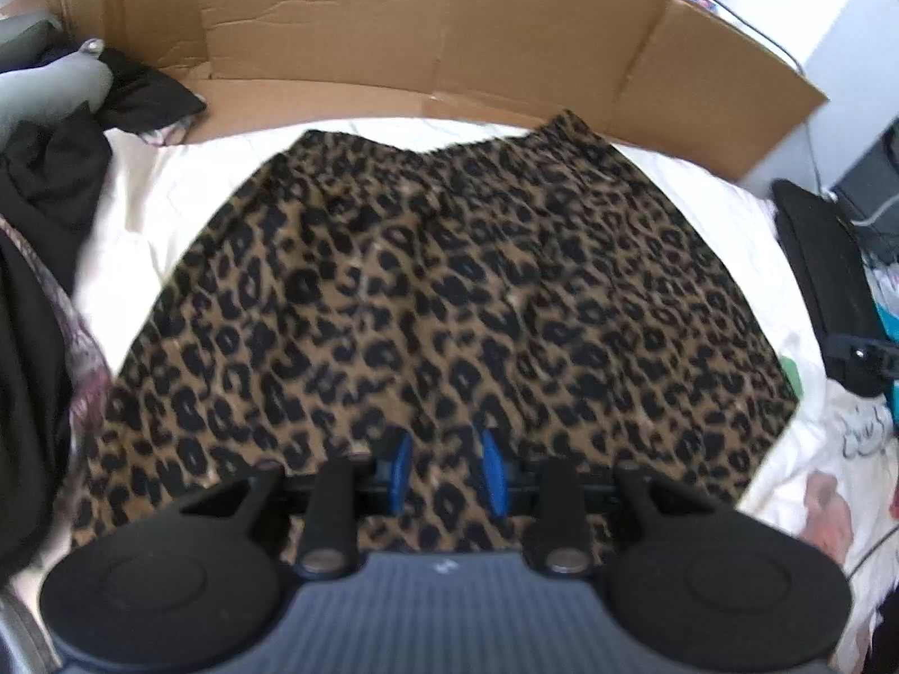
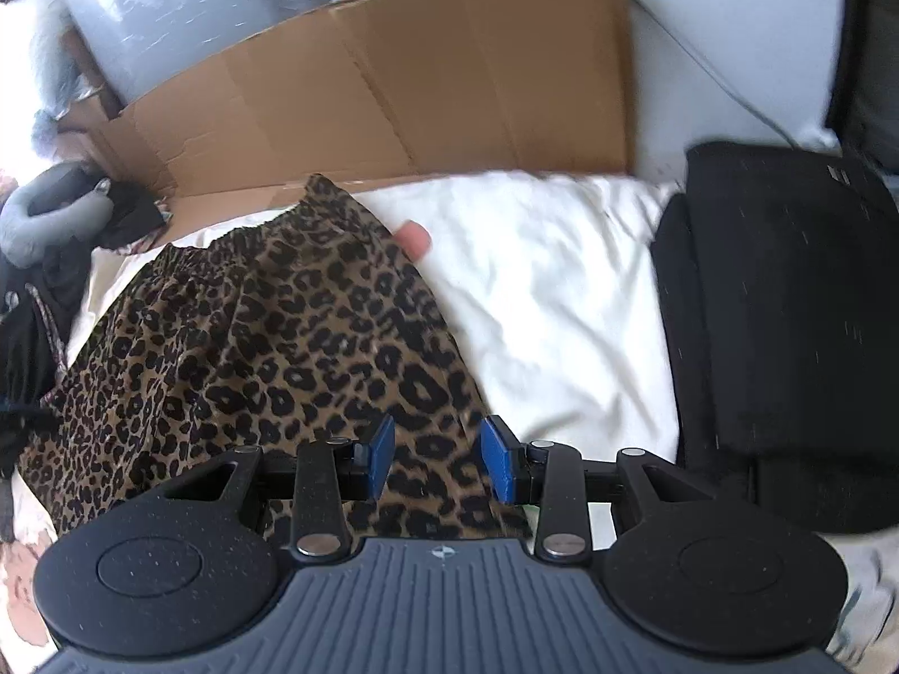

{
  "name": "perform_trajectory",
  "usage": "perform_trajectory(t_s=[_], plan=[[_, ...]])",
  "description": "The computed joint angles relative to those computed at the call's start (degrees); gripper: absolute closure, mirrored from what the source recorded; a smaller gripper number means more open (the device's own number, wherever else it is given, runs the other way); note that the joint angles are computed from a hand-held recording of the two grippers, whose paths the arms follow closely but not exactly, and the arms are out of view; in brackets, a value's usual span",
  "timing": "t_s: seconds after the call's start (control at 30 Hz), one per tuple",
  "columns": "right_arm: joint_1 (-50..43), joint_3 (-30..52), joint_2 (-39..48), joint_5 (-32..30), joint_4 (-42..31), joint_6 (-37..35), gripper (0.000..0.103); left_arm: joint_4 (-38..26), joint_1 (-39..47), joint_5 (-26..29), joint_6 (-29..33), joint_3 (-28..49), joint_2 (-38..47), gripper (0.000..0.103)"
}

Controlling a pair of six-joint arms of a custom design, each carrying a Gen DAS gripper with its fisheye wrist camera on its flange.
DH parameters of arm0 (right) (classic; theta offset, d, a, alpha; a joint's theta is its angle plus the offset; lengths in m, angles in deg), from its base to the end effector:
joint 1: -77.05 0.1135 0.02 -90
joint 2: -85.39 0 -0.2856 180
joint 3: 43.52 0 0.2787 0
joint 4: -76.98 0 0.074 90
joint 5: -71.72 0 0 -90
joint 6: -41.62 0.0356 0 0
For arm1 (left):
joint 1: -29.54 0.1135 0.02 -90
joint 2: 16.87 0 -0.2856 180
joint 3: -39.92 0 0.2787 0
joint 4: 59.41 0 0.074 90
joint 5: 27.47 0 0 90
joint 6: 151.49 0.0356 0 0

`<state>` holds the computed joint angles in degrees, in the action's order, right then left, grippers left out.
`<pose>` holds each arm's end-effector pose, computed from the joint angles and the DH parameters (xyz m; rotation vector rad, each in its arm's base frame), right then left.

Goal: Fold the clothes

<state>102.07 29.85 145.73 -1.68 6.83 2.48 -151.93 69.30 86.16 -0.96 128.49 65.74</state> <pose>0.1936 0.0791 0.3337 0.6670 2.4240 0.1667 0.2143 0.1597 0.3192 0.5166 2.7223 -0.3076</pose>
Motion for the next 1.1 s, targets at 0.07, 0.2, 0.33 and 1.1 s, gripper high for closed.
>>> perform_trajectory(t_s=[0.07, 0.2, 0.33, 1.1], plan=[[1.1, -1.3, -1.5, 0.1, -0.8, 1.8, 0.061, -1.4, 1.1, 0.1, 0.7, -1.8, -1.7, 0.069], [3.0, -6.1, -4.6, 2.1, 0.1, 5.8, 0.057, -1.5, 1.5, -1.4, 1.0, -7.9, -6.0, 0.064], [4.2, -11.4, -6.5, 2.1, 1.8, 9.6, 0.057, -0.4, 0.5, -4.2, 2.0, -13.2, -8.9, 0.059], [-2.5, -18.0, -4.5, -7.6, 13.5, 4.6, 0.089, 10.9, 5.5, -13.6, 9.2, -19.0, -8.0, 0.079]])
